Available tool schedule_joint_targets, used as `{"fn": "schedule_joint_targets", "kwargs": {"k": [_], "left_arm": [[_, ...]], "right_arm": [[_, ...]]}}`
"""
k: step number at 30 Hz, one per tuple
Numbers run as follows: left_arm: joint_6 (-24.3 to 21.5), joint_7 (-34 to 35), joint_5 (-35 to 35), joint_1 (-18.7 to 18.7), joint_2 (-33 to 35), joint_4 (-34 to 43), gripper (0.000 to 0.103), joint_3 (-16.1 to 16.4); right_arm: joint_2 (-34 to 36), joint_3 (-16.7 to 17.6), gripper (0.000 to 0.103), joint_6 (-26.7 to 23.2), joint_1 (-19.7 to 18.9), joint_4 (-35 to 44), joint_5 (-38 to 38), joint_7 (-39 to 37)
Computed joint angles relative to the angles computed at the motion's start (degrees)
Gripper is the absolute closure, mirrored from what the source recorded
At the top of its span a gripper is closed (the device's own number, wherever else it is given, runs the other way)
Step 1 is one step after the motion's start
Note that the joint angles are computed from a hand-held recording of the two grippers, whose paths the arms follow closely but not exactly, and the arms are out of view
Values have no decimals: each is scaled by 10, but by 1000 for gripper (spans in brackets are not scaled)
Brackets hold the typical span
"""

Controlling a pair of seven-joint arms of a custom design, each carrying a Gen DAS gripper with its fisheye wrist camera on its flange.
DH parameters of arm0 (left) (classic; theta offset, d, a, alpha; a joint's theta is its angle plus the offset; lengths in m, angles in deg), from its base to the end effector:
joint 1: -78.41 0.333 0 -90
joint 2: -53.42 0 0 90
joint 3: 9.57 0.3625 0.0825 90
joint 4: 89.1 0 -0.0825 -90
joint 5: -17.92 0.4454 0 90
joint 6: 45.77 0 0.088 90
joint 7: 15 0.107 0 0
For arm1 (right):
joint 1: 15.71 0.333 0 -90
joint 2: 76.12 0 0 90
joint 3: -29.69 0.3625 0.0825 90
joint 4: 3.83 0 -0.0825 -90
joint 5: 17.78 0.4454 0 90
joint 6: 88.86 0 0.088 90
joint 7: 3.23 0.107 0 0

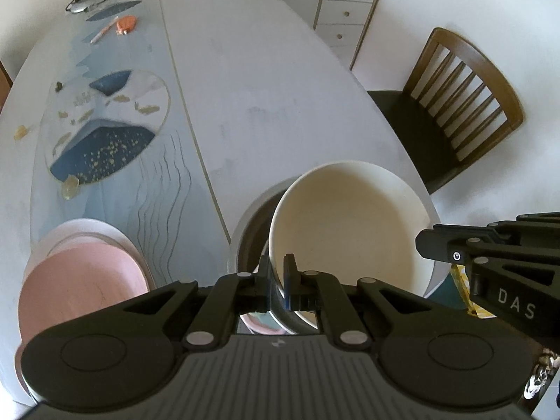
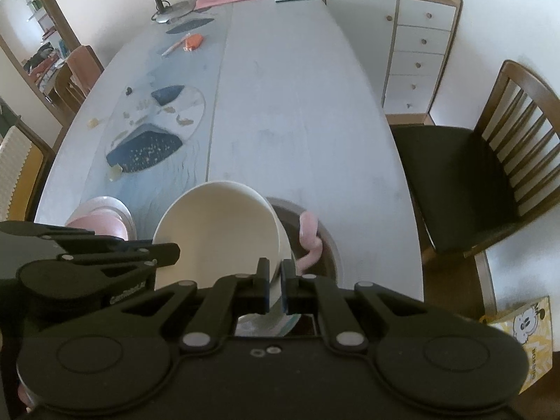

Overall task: Organize plates and bowls
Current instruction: 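Carry the cream bowl with the left gripper over the pink pot, then lower the cream bowl into the pink pot and open the left gripper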

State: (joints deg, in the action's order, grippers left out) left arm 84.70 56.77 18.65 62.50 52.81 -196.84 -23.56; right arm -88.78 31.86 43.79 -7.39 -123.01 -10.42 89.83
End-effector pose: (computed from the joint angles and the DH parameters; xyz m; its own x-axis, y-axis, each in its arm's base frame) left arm 0.5649 -0.3252 0.5804 -0.2289 -0.9672 0.1098 -0.9086 0.1718 -0.3806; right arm 0.5673 0.1092 0.5999 0.0959 -0.9858 -0.1377 -0.9029 -0.0280 -0.4289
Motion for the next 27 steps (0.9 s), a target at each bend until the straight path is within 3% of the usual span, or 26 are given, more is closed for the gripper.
{"fn": "schedule_joint_targets", "kwargs": {"k": [27], "left_arm": [[-7, 14, 30, -4, 32, 2, 98, -5]], "right_arm": [[20, -1, 95, -14, 3, -9, -1, 12]]}}
